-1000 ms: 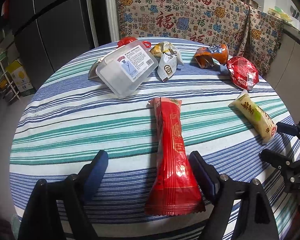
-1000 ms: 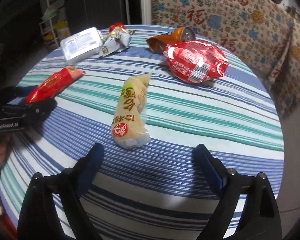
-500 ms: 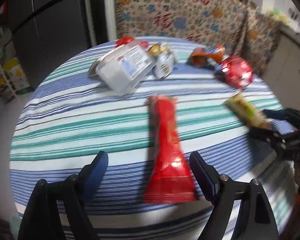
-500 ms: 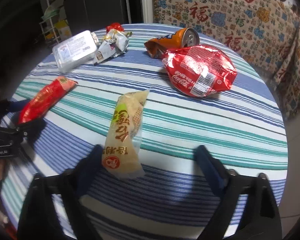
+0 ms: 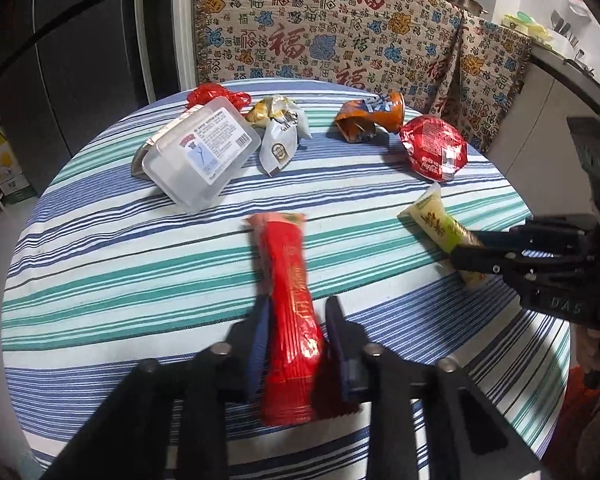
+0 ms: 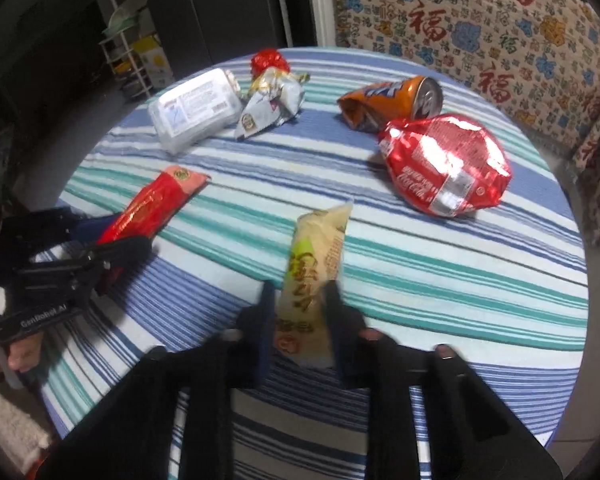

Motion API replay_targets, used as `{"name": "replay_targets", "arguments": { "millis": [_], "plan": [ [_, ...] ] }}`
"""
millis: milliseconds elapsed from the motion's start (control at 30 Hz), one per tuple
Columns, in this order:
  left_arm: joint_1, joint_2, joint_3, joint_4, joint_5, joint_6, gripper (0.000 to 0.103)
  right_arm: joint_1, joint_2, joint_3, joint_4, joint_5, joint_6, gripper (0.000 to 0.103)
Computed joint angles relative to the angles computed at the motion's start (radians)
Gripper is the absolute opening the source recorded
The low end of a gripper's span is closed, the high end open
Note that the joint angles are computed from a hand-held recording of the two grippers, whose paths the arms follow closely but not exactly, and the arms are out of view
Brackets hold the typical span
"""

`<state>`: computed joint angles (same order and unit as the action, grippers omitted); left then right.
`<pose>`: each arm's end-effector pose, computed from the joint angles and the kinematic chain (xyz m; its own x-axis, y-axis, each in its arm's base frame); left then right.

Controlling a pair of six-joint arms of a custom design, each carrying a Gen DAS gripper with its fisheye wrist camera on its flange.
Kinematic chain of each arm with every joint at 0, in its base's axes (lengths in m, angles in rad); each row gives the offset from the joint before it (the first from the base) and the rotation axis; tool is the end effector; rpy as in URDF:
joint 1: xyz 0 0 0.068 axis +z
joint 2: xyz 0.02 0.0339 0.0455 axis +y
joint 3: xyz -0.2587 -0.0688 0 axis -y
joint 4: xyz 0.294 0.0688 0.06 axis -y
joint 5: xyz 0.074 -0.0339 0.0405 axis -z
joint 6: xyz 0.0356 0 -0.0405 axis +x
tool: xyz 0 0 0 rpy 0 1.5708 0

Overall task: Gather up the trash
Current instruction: 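Grasp the cream snack bar with right tool while left tool grasps red wrapper, then carry snack bar and red wrapper over the wastebasket and open both tools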

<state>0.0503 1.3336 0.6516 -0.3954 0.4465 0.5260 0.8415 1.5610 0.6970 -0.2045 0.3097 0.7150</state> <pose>0.2759 -0.0015 0.1328 -0.6809 0.4192 -0.6005 0.5791 0.8102 -0.0911 0.2120 0.2209 0.0930 -0.8425 -0.0057 -0.5387 -0.0795 0.9903 0.1139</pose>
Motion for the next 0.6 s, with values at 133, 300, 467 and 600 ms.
{"name": "replay_targets", "arguments": {
  "millis": [133,300,467,600],
  "plan": [
    [0.02,-0.029,-0.011,-0.01,0.033,-0.012,0.017,0.018,-0.072,-0.048,0.012,0.025,0.029,0.011],
    [0.028,-0.075,-0.021,-0.032,0.093,-0.04,0.015,0.049,-0.184,-0.104,-0.014,0.063,0.069,0.011],
    [-0.008,-0.149,-0.059,-0.055,0.116,-0.054,0.015,0.056,-0.293,-0.184,-0.025,0.076,0.127,0.011],
    [-0.054,-0.202,-0.101,-0.055,0.105,-0.08,0.014,0.076,-0.391,-0.248,-0.05,0.1,0.185,0.011]
  ]
}}
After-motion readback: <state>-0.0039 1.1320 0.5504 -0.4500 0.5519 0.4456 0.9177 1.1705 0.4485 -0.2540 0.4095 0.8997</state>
